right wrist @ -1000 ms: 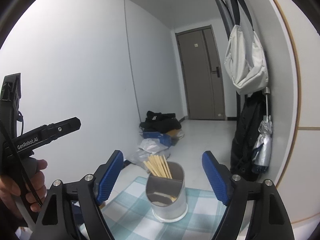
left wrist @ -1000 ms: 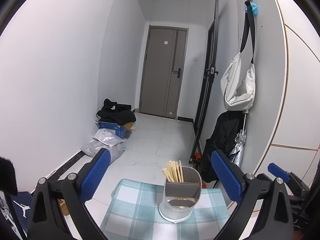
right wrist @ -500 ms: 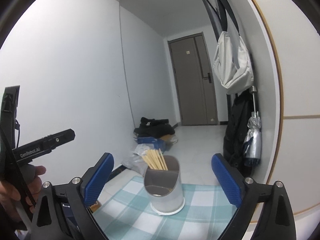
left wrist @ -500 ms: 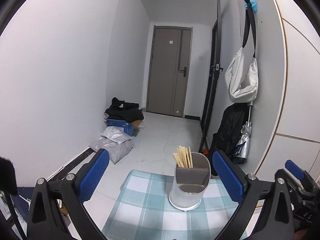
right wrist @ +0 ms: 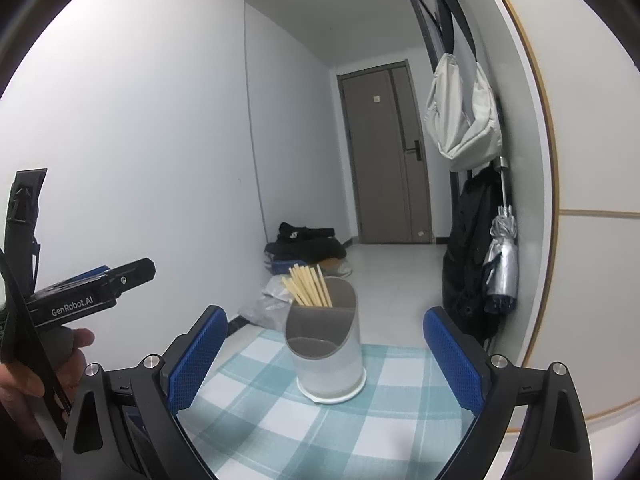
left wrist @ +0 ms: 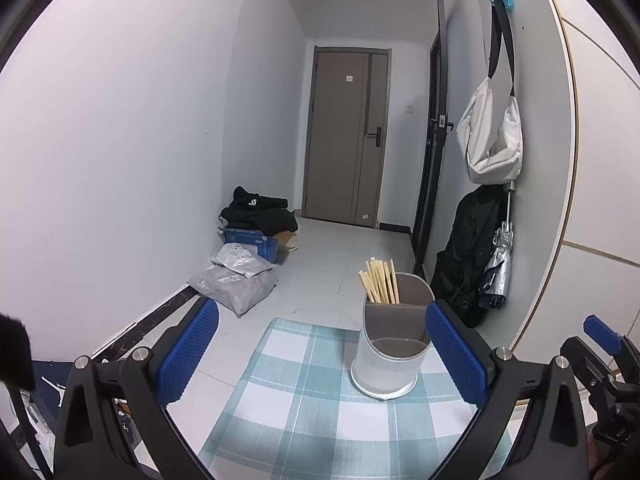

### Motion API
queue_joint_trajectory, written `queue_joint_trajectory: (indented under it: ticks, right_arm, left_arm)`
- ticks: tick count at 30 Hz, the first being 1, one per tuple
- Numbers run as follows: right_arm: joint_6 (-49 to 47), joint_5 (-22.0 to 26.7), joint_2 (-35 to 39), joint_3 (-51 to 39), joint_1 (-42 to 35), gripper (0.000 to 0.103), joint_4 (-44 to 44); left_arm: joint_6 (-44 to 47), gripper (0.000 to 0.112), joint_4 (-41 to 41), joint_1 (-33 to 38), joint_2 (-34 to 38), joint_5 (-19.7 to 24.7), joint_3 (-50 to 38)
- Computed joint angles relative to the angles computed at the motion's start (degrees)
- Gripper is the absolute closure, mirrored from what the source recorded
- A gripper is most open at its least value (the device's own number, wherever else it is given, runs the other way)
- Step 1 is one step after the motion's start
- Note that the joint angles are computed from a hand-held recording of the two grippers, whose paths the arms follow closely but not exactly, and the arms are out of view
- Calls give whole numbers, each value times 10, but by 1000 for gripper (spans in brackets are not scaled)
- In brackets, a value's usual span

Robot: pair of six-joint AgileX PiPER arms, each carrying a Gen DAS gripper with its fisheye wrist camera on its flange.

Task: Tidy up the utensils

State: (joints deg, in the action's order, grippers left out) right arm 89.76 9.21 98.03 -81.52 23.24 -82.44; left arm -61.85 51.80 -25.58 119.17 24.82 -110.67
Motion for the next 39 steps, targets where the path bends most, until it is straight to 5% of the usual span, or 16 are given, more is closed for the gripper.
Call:
queue_joint_trajectory:
  ticks: [4,39]
  right_arm:
    - [93,3,6,17,2,3,-86]
    - [41,40,19,23,16,3,-31]
  left_arm:
    - [-1,11,9,-4,16,11,-11]
    - [83,11,-87,0,53,38,-52]
